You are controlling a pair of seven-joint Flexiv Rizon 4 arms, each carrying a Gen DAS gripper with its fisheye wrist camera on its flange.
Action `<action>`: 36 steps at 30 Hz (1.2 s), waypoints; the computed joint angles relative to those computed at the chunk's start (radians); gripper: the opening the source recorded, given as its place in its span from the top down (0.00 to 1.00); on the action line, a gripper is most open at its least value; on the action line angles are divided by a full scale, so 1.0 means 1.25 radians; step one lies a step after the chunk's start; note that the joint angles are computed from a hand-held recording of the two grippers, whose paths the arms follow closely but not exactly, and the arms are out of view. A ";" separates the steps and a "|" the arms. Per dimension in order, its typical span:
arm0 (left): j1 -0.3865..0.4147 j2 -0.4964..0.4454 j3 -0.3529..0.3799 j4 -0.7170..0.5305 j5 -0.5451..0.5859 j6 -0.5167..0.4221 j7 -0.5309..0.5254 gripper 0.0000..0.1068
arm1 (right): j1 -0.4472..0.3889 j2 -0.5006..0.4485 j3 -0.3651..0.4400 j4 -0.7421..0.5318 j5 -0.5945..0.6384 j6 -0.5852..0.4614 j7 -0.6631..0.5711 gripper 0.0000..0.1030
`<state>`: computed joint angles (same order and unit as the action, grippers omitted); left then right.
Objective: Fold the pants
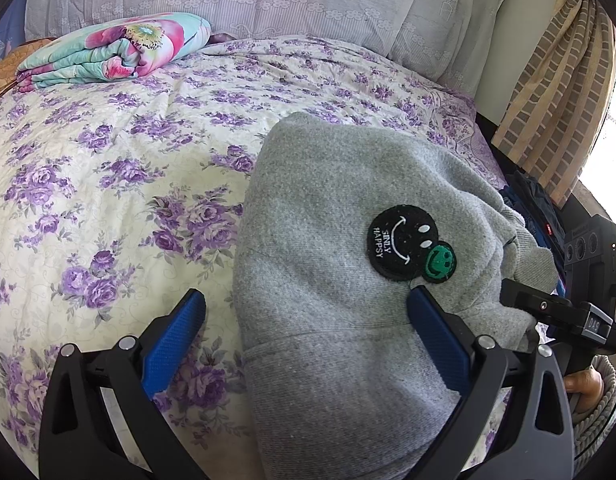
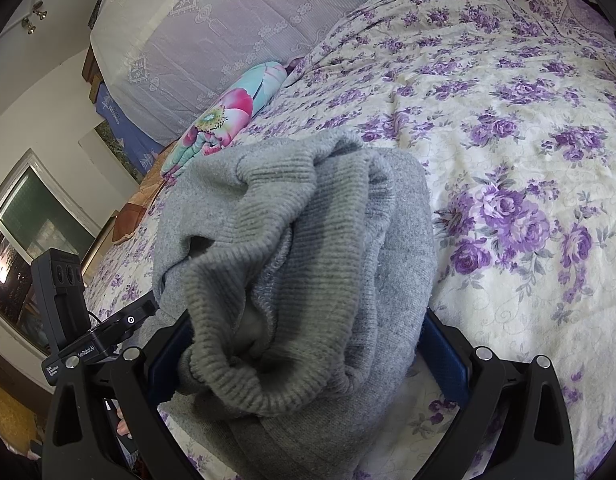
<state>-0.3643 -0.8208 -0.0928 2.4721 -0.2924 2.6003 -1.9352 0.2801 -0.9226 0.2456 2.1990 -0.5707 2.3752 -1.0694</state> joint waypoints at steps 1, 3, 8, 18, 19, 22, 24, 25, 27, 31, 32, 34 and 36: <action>0.000 0.000 0.000 0.000 0.000 0.000 0.000 0.07 | -0.001 -0.001 0.000 0.001 -0.001 0.001 0.000 0.03; 0.000 0.001 0.000 0.000 0.001 -0.001 0.000 0.07 | 0.000 0.000 -0.001 0.001 -0.001 0.001 0.000 0.03; -0.001 0.002 0.001 0.000 -0.002 -0.002 0.000 0.07 | 0.002 0.003 -0.002 0.000 0.001 -0.003 0.000 0.03; -0.002 0.002 0.001 0.000 -0.003 -0.004 0.001 0.07 | 0.005 0.003 -0.002 0.000 0.007 -0.002 -0.004 0.03; -0.001 0.002 0.000 0.000 -0.001 -0.005 0.000 0.07 | 0.005 0.003 -0.002 -0.002 0.006 -0.004 -0.004 0.03; -0.006 0.004 0.001 0.000 -0.007 -0.006 0.001 0.07 | 0.008 0.003 -0.004 -0.001 0.010 0.000 -0.008 0.04; -0.002 0.004 0.001 0.000 0.001 -0.005 0.002 0.10 | 0.014 0.004 -0.005 -0.001 0.017 0.005 -0.015 0.07; 0.008 0.001 -0.001 -0.002 0.026 0.004 0.001 0.19 | 0.018 0.006 -0.007 0.000 0.022 0.009 -0.020 0.12; 0.013 -0.002 -0.004 -0.003 0.052 0.014 0.008 0.32 | 0.042 0.014 -0.016 0.007 0.055 0.023 -0.043 0.21; -0.012 0.021 -0.004 0.000 0.022 -0.002 0.036 0.51 | 0.084 0.038 -0.032 0.020 0.113 0.045 -0.100 0.37; -0.021 0.032 -0.002 0.003 0.010 -0.009 0.046 0.55 | 0.090 0.049 -0.034 0.025 0.121 0.050 -0.113 0.41; -0.047 0.066 0.008 0.010 -0.027 -0.024 0.078 0.67 | 0.087 0.075 -0.033 0.032 0.114 0.058 -0.133 0.44; -0.037 0.108 0.009 0.013 -0.021 -0.045 0.097 0.69 | 0.093 0.108 -0.037 0.026 0.119 0.051 -0.149 0.44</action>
